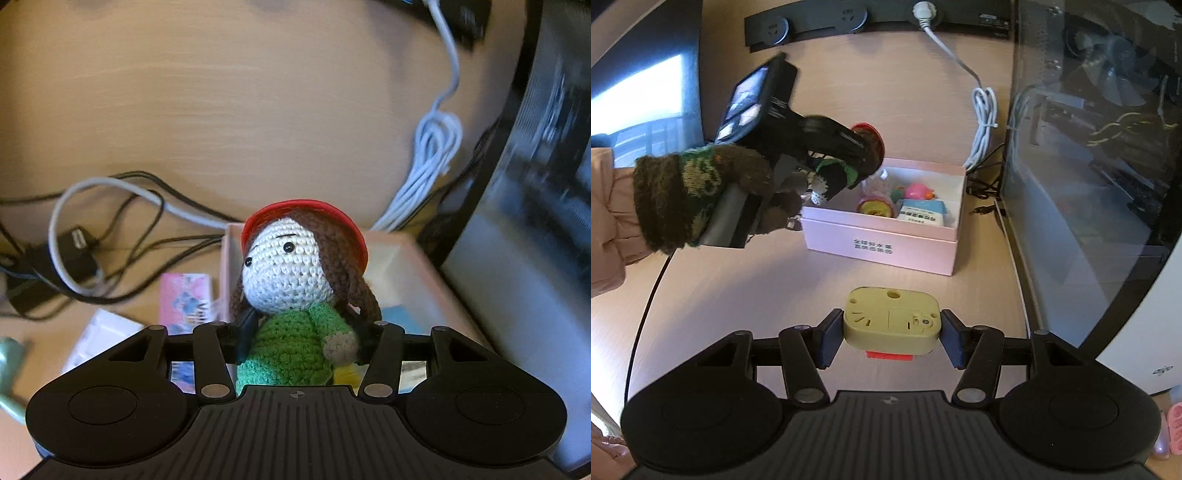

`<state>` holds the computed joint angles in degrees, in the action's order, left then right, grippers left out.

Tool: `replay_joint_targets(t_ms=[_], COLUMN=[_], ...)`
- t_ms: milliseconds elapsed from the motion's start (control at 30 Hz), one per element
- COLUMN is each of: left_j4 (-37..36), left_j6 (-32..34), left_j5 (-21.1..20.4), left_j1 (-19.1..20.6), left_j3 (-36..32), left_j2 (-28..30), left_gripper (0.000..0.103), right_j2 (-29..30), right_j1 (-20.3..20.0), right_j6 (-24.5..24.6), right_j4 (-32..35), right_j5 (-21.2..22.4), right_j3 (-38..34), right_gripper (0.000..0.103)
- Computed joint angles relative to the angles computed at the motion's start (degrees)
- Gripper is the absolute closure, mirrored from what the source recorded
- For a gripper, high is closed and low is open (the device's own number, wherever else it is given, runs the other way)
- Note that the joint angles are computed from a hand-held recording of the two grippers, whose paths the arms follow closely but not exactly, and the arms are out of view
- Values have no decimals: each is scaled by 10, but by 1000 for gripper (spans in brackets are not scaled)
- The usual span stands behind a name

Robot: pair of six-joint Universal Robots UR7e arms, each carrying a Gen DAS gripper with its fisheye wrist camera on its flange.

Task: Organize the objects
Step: 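Lower the doll into the pink box and open the left gripper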

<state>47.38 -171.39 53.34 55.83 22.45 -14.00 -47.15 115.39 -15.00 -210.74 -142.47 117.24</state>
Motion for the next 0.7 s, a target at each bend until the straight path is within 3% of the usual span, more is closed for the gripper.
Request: replay_joint_targets(t_ms=[67,233,367,433,500,567,633,700], left_j4=[1,-116,-219,-200,-125,-129,-134,-183], left_j6=[3,23,9,4,47,73,12,-32], left_j5=[-3,51,44,36,1,5,24,41], left_j1=[4,14,11,8,1,1,7,12], left_j3=[-14,125,228,215,141,145,155,207], left_j2=[12,-51,-106,-102,-58,-58,-68,-100], left_gripper=[49,49,50,50,51,50,50,50], right_j2=[3,1,-8,-12,-15,-14,-6,-1], right_j1=[6,22,25,24,20,17,18,18], right_j6=[0,9,28,35,44,44,28,13], right_j4=[7,44,65,68,74,77,67,57], right_j5=[-6,-40,-58,-59,-54,-47,-44,-39], right_j3=[-2,-1,6,8,9,6,1,-2], right_gripper=[47,47,47,47,47,47,47,47])
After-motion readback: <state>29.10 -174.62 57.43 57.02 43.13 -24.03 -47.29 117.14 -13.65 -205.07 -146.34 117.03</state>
